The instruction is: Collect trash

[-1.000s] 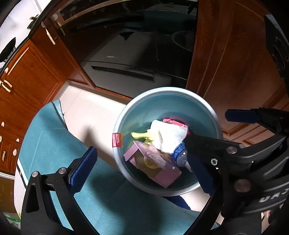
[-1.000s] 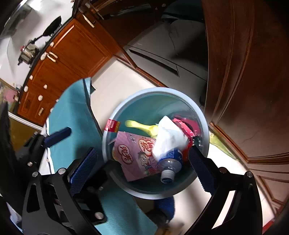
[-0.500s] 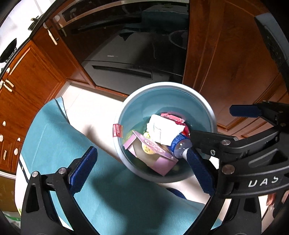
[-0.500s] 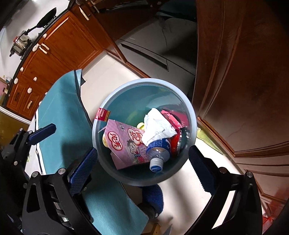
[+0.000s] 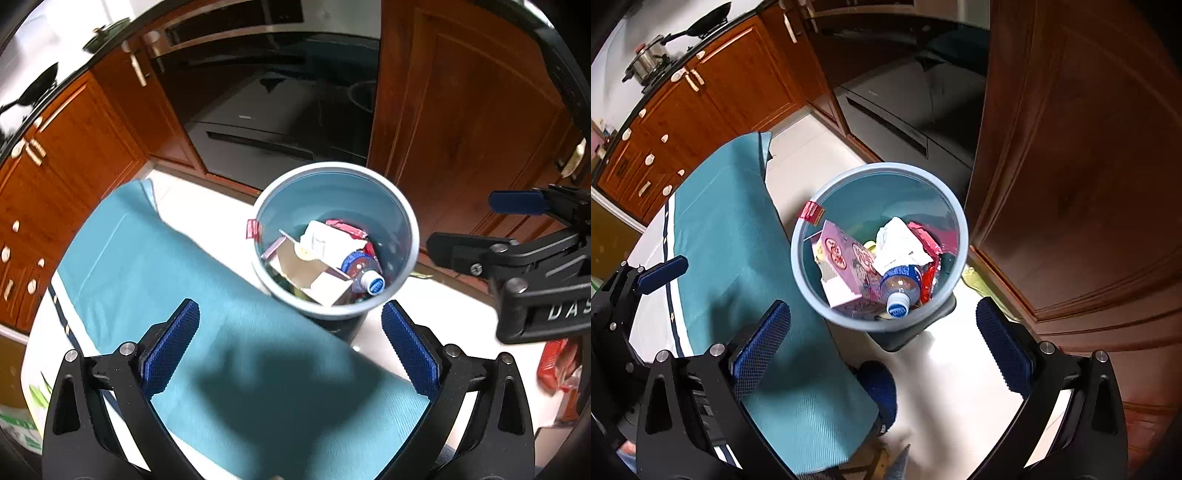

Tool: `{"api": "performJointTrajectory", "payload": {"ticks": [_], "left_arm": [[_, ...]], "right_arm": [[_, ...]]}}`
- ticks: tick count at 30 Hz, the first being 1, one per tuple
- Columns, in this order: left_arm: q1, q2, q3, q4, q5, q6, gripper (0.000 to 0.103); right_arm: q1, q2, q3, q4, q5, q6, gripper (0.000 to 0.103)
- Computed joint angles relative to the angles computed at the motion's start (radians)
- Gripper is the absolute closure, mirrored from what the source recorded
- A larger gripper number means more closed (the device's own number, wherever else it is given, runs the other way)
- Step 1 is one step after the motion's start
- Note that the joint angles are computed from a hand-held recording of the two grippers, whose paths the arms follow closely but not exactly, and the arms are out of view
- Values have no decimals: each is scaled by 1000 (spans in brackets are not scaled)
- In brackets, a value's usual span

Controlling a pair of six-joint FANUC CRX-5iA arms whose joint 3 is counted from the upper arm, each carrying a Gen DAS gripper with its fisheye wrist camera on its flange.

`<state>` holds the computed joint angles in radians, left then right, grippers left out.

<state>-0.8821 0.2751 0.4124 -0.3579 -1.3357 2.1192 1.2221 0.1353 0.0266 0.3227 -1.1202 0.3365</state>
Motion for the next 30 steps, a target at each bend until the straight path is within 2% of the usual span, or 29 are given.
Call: {"api": "performJointTrajectory", "payload": {"ticks": [11,18,30], "left_arm": [[-92,-155,-108,-107,-22,146,4],[-127,-160,-108,-145,-65,208,4],[-111,-163,-143,-125,-75,252,4]], "right_arm": [[152,-55,-9,122,-136,-100,6],[196,-42,12,129,-213,-105,6],[213,-34,-6,87,-223,-96,6]]}}
